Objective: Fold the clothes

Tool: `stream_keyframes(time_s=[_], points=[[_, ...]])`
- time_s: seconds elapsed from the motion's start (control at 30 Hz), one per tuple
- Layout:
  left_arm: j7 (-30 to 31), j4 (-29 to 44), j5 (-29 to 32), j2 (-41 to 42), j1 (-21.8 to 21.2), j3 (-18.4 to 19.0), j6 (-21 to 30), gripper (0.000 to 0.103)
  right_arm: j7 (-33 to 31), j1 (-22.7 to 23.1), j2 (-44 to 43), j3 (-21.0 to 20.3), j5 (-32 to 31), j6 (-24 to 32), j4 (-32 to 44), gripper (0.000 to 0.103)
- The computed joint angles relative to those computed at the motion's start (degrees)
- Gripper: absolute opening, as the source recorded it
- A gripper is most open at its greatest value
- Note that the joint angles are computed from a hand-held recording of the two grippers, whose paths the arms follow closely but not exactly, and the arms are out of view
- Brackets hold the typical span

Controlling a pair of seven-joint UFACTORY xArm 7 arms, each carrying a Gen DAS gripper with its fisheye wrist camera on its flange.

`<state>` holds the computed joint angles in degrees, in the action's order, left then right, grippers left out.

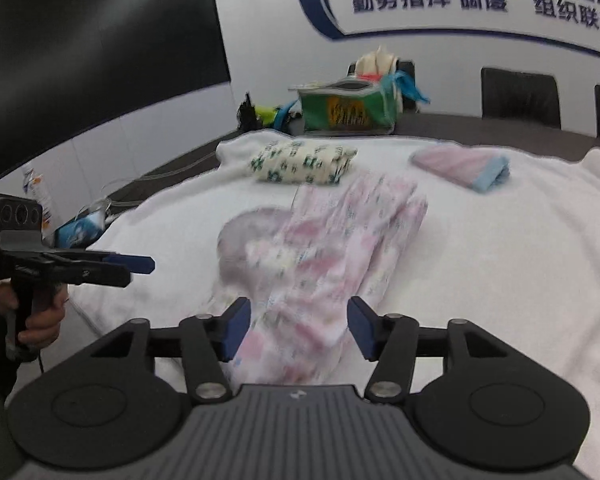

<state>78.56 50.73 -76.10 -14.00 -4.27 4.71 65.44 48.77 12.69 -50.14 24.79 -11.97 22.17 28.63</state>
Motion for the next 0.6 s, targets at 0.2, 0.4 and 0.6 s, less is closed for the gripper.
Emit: stream_keyframes(time_s=[0.2, 0.4, 0.6], points=[[-11.3, 2.0, 1.4, 2.7, -2.1, -3.3, -10.3, 0.072, 0.8, -4.1, 5.4, 0.6, -1.5, -5.7, 0.5, 0.056], [-12.5, 4.0, 0.7, 4.5, -2.8, -3.5, -9.7, 0.072, -2.0, -5.0, 10.3, -1.4, -2.3, -10.5, 3.1, 0.063], [-20.4, 8.7, 4.3, 9.5, -5.3, -7.3, -14.7, 0.067, -6.0, -3.5, 19.1, -3.2, -1.1, -14.7, 4.7, 0.063]])
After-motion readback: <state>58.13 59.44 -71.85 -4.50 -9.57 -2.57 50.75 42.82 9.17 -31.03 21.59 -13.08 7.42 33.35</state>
